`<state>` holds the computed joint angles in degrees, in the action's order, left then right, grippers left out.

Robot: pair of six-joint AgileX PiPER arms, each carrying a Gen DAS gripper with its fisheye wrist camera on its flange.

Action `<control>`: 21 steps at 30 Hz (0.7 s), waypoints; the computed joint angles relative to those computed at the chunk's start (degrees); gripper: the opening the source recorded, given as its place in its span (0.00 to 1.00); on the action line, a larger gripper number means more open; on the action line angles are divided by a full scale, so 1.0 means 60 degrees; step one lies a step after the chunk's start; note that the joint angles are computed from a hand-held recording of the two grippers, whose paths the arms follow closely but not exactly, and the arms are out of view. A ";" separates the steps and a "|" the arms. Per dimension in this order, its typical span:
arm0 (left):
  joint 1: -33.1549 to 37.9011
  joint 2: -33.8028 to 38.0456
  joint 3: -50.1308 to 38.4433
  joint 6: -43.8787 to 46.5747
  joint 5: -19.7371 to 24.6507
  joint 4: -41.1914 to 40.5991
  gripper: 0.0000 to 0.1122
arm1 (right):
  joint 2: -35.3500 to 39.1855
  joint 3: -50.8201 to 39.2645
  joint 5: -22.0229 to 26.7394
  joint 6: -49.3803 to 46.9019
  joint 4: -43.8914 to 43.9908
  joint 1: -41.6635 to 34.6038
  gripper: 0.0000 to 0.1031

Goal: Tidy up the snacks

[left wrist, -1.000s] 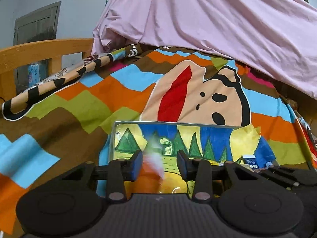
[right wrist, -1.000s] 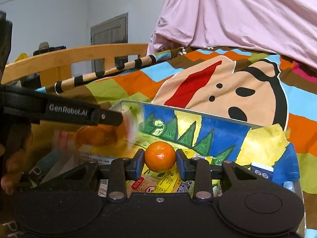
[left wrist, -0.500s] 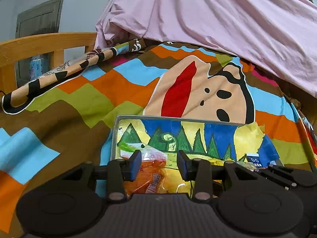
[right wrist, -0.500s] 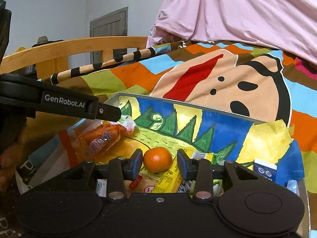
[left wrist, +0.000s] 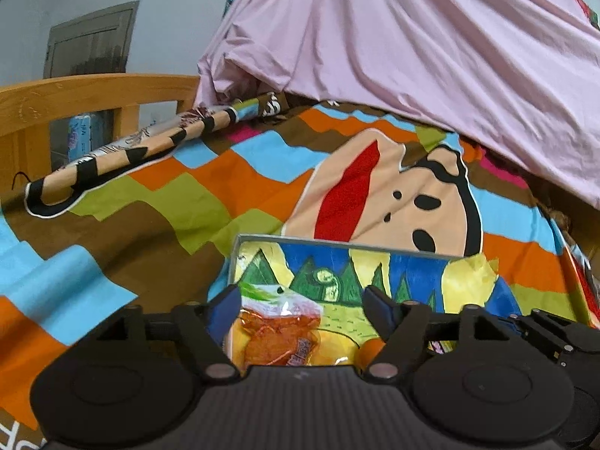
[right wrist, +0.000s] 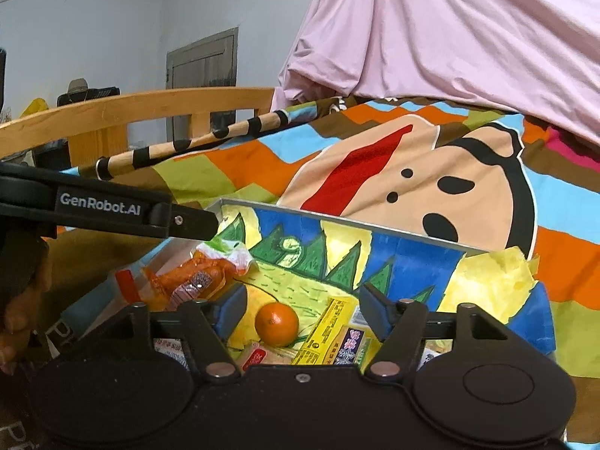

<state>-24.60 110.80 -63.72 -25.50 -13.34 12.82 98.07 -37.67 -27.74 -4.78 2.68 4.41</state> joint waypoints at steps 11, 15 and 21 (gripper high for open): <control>0.0025 -0.0628 0.0831 0.1258 -0.0696 -0.1628 0.91 | -0.0755 0.0379 -0.0071 0.0054 0.0321 -0.0077 0.92; 0.0027 -0.0923 0.1156 0.1339 -0.0780 -0.1937 0.91 | -0.1145 0.0506 0.0040 -0.0402 0.0996 -0.0043 0.97; -0.0206 -0.1440 0.1776 0.2716 -0.1044 -0.3518 0.91 | -0.1990 0.0901 0.0223 -0.0372 0.1135 -0.0123 0.99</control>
